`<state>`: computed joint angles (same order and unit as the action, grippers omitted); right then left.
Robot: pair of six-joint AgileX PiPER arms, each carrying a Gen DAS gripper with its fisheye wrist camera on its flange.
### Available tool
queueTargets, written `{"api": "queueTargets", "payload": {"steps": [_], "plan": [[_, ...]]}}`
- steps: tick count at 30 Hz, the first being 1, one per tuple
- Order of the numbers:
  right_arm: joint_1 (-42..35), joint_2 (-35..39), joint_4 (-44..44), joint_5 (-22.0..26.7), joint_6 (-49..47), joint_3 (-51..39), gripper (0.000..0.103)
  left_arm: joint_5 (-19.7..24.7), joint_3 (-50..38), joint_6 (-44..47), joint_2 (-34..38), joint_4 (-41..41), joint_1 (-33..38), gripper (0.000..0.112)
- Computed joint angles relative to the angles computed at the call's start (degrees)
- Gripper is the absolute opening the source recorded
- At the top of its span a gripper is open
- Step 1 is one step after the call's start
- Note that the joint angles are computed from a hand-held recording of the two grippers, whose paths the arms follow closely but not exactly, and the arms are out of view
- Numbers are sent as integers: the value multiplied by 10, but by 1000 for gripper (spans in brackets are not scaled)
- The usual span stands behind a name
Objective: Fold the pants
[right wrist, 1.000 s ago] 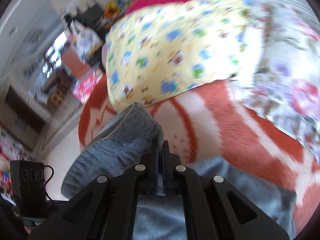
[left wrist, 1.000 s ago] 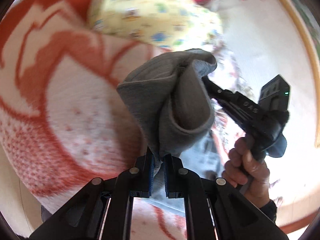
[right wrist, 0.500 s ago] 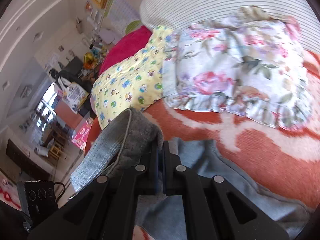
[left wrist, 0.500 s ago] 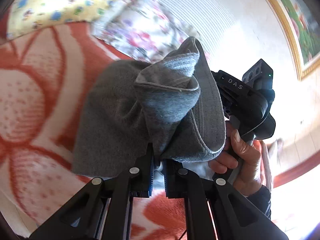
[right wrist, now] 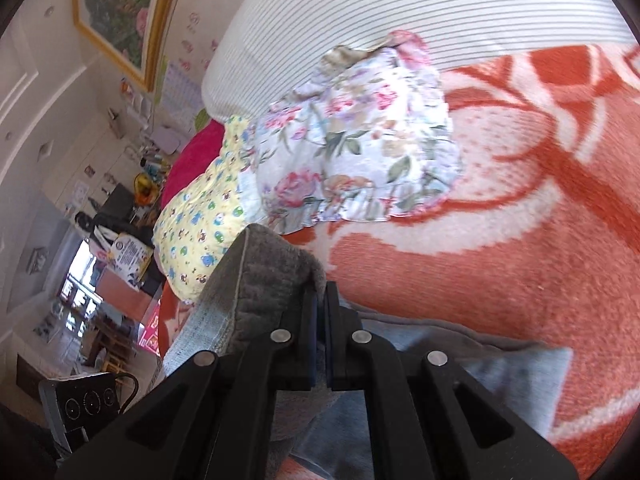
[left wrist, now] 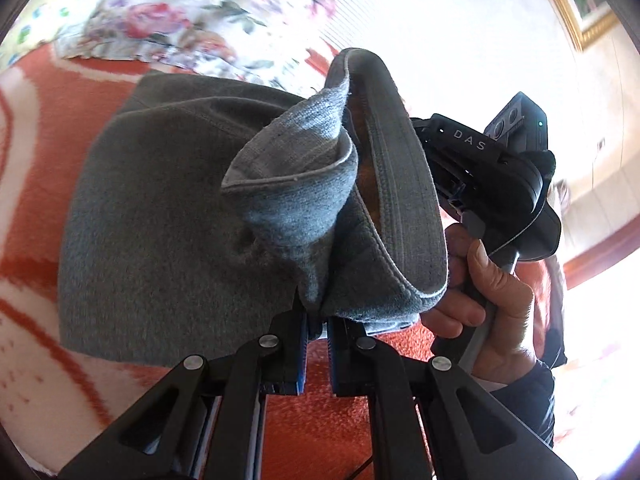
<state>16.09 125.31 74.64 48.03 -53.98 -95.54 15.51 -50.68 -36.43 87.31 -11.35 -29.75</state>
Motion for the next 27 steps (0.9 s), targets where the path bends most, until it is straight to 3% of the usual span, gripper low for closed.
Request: {"api": "queueTargets", "payload": {"steps": [10,15,22,24,27], "plan": [[-60,25,43,15,-43,36,3,33,-98,-102,107,136,-35,6],[-74,53,50,25,-37,26,3,48,-122,-149,138,194,-51,7],[-84,33,60,16,-63,56,4,76,-160,-225,169,292,-80,7],[-88,37,39,17,-30,48,7,91,-169,-244,178,314,-89,12],[-93,12,19,-18,-14,77,9,107,-174,-264,181,352,-106,23]]}}
